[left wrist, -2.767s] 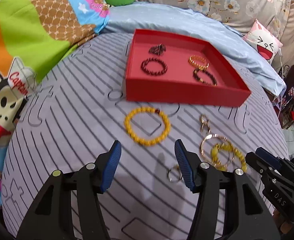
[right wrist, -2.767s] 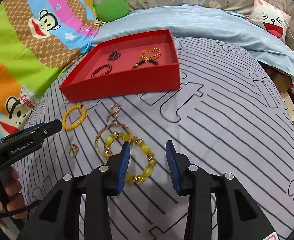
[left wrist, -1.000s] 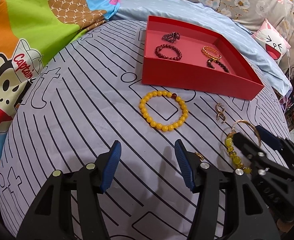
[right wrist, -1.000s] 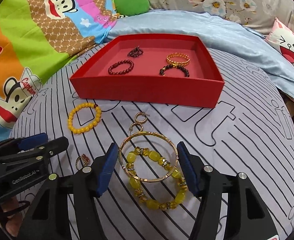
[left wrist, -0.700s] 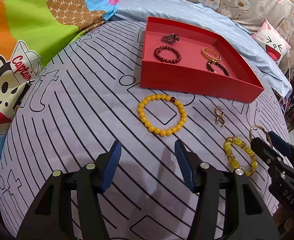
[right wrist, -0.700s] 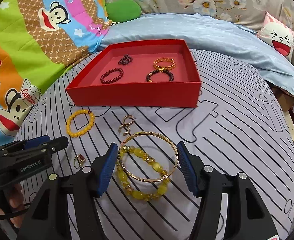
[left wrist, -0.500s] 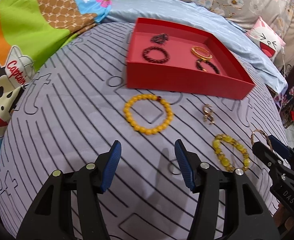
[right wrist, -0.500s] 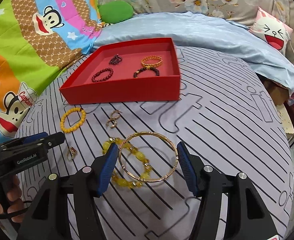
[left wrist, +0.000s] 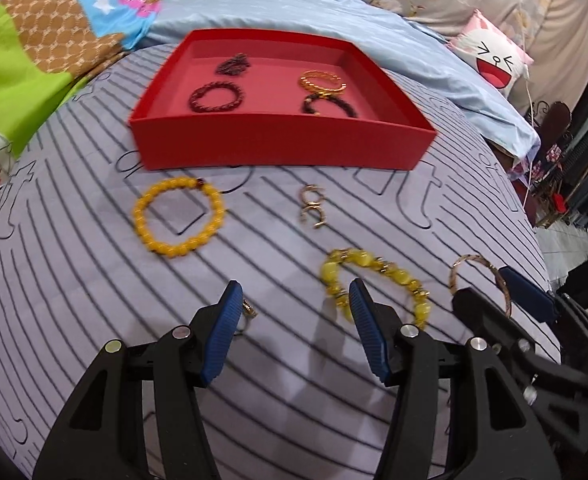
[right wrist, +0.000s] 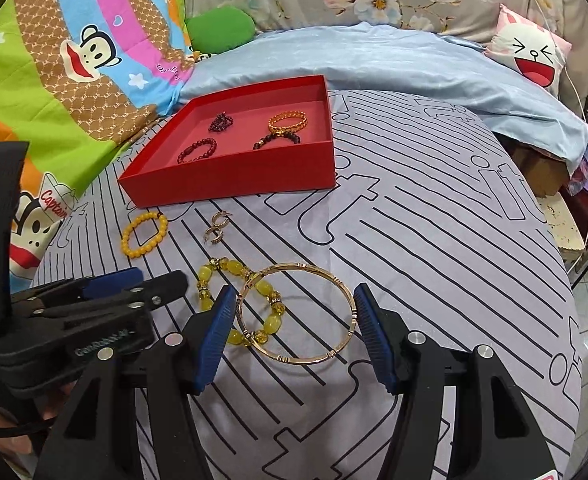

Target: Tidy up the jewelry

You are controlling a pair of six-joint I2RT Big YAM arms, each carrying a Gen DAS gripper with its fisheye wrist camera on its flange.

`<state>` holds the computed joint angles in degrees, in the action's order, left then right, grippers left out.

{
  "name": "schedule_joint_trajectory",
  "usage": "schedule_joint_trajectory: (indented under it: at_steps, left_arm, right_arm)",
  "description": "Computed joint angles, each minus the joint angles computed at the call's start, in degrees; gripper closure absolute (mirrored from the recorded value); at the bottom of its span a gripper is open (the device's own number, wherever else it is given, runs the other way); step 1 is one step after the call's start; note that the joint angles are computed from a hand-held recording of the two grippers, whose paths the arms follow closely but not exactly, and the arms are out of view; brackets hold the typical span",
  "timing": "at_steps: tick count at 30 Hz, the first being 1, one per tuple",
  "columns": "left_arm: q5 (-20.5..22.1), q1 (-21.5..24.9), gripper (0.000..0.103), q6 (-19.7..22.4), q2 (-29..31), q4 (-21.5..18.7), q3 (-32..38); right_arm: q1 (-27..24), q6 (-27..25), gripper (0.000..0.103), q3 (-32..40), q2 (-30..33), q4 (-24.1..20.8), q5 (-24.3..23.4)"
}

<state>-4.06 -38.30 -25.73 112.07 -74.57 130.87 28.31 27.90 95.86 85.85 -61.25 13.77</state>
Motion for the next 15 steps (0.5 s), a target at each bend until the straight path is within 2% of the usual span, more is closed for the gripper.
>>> schedule_joint_trajectory:
  at_steps: [6, 10, 11, 15]
  left_arm:
    - [2.0, -0.3, 0.051, -0.1, 3.1, -2.4, 4.3]
    - [-1.3, -1.1, 0.057, 1.9, 3.9, -3.9, 5.0]
    - [-1.8, -1.2, 0.060, 2.3, 3.9, -4.1, 5.0]
    - [-2.5, -0.9, 0.082, 2.9, 2.8, -3.2, 3.1]
  right_arm:
    - [-0.9, 0.7, 0.044, -0.5, -0.4, 0.0, -0.3]
    - [-1.0, 0.7, 0.044, -0.7, -0.2, 0.2, -0.8]
    - [-1.0, 0.7, 0.044, -0.7, -0.1, 0.2, -1.0]
    - [-0.9, 0.7, 0.044, -0.6, 0.2, 0.3, -1.5]
